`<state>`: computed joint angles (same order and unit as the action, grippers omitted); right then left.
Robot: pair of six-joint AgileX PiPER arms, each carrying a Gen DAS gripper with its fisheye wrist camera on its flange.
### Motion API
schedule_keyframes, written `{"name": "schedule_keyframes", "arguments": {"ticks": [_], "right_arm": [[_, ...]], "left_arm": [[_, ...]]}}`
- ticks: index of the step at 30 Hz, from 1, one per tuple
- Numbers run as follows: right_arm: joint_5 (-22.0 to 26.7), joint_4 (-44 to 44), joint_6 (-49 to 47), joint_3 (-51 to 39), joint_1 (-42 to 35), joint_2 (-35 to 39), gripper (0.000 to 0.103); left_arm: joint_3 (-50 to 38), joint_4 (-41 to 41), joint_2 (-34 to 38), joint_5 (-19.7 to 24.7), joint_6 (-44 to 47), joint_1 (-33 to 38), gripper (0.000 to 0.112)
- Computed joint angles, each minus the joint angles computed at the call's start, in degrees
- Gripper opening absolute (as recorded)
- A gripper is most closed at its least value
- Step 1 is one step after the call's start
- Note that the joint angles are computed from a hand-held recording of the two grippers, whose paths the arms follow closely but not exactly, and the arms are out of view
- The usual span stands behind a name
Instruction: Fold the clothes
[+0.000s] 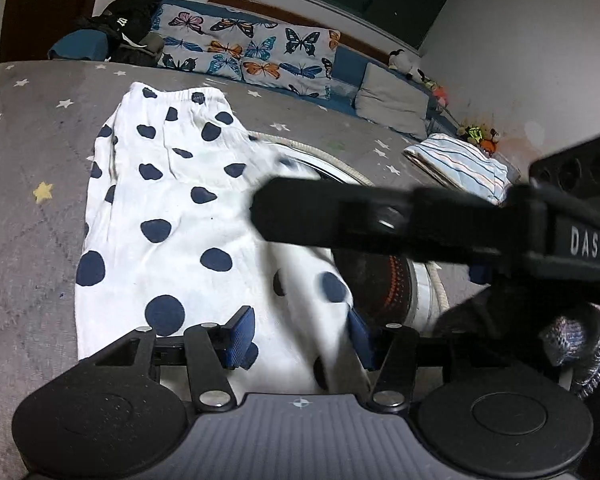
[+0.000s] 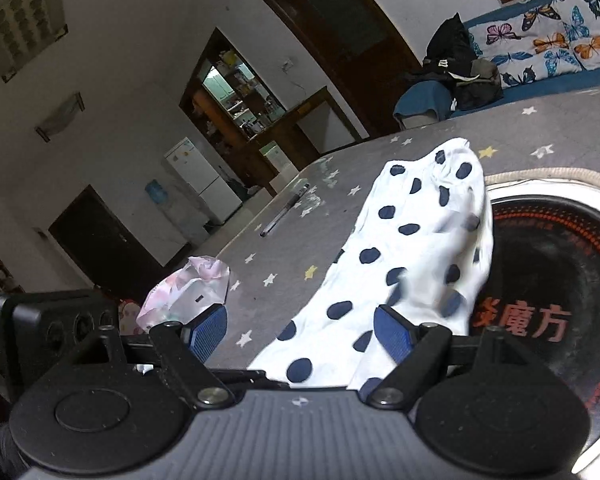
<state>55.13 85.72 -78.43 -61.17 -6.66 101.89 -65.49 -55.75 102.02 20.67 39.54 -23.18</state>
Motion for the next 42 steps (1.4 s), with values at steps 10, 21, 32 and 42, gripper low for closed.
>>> {"name": "schedule_keyframes", "arguments": {"ticks": [10, 21, 32, 42], "right_arm": [[-2.08, -2.46, -1.36, 3.87, -6.2, -1.77, 0.082], [-2.59, -0.32, -0.04, -0.64, -3.96, 4.58, 0.076], [0.27, 1.72, -1.05, 4.63, -9.66, 1.11, 0.065], [-5.24, -0.23, -0.67, 4.43, -8.06, 1.54, 0.037]], "left_arm": [[1.12, -4.84, -0.3, -0.3, 4.89, 0.59, 0.055], [1.97, -8.61, -0.54, -0.04, 8.6, 1.08, 0.056], [2.48, -11.47, -0.57, 0.43, 11.33, 1.56, 0.056], [2.75, -13.85, -0.4, 0.75, 13.66, 2.03, 0.056]]}}
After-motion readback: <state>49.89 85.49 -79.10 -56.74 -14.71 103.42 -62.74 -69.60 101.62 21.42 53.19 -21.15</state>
